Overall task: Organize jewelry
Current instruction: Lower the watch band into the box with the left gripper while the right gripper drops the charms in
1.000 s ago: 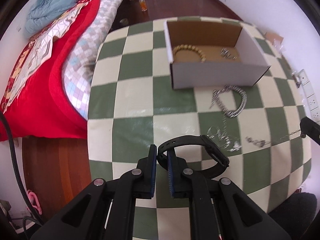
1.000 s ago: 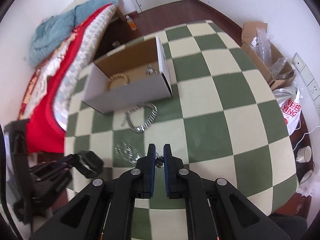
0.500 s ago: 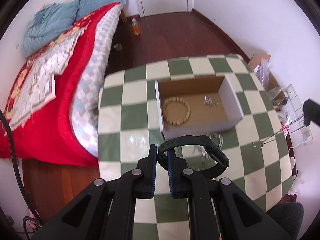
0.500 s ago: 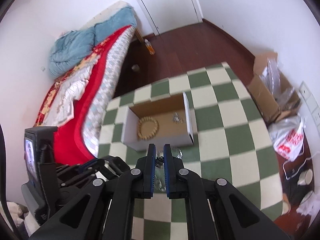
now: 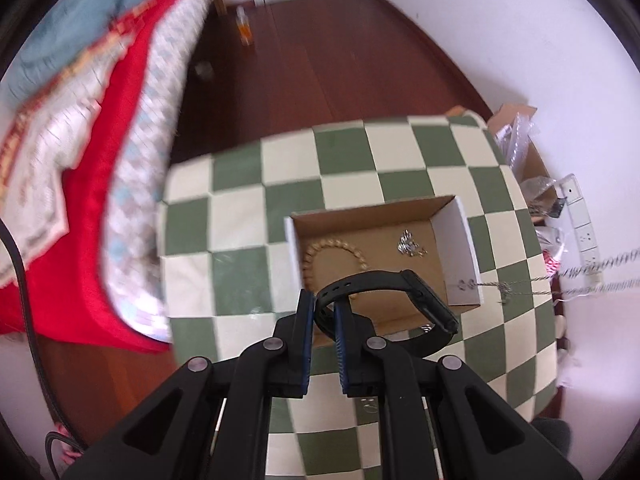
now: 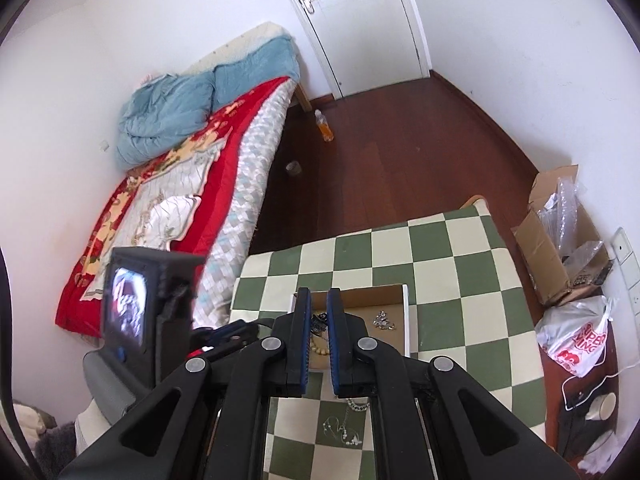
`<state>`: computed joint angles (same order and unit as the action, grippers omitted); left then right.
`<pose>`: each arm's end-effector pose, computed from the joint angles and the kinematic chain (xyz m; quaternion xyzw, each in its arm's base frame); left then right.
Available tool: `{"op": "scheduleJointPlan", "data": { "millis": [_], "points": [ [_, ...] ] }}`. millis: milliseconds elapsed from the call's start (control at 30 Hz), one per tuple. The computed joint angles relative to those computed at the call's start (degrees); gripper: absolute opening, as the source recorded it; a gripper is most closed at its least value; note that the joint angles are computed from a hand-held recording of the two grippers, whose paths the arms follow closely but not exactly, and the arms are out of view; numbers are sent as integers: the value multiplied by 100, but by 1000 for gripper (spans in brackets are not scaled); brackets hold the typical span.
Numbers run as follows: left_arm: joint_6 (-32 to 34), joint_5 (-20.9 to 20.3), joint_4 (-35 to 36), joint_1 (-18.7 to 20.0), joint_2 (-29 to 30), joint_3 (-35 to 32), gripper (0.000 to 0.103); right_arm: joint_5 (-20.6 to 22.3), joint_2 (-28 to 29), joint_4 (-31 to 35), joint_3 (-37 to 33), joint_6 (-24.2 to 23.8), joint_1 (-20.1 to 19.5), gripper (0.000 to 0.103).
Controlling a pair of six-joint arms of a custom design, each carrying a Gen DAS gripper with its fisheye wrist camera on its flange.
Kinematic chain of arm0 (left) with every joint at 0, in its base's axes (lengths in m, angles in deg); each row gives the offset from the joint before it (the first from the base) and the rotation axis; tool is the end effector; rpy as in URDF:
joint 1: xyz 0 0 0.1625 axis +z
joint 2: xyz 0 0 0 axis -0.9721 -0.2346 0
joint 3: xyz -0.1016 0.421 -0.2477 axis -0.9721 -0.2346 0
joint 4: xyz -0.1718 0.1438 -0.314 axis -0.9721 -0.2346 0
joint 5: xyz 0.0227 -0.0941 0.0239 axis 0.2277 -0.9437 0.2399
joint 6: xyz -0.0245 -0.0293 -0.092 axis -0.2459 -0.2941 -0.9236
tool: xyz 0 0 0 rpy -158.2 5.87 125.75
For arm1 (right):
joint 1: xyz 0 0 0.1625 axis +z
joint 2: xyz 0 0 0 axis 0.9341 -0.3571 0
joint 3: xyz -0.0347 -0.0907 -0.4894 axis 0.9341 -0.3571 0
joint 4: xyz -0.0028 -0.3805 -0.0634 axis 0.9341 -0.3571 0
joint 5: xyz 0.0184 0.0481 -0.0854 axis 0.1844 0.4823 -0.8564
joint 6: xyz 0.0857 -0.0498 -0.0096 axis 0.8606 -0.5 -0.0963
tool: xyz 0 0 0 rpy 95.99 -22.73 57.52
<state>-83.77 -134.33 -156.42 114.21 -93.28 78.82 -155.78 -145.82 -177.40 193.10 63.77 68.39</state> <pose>-0.3110 -0.4683 0.2299 0.3331 0.8924 0.0259 0.3032 0.4014 -0.2981 0.2763 -0.1018 -0.8790 0.4048 0.2305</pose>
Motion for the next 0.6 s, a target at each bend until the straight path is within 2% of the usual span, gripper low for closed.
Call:
{"op": "scheduleJointPlan", "data": {
  "millis": [133,233,333,433,533,567,600],
  "points": [
    [-133,-389,150,319,373,-181,8,363,150,-486,203,-279,-430,8],
    [-349,-463,264,492,561,-306,9,721,255,-835,398,-428,-807,8],
    [-519,-560,332,601,632,-418,13,1204,400,-1213,639,-564,-1270,8],
    [-700,-742,385,697,687,-551,18,1561,538,-1257,748,-674,-1659,8],
    [-876,-691,427,710,708,-652,43,1699,626,-951,704,-682,-1885,9],
    [-951,-602,382,689,679,-651,61,1716,629,-816,676,-621,-1932,9],
    [-997,-523,375,676,665,-653,73,1741,627,-618,635,-562,-1981,9]
  ]
}}
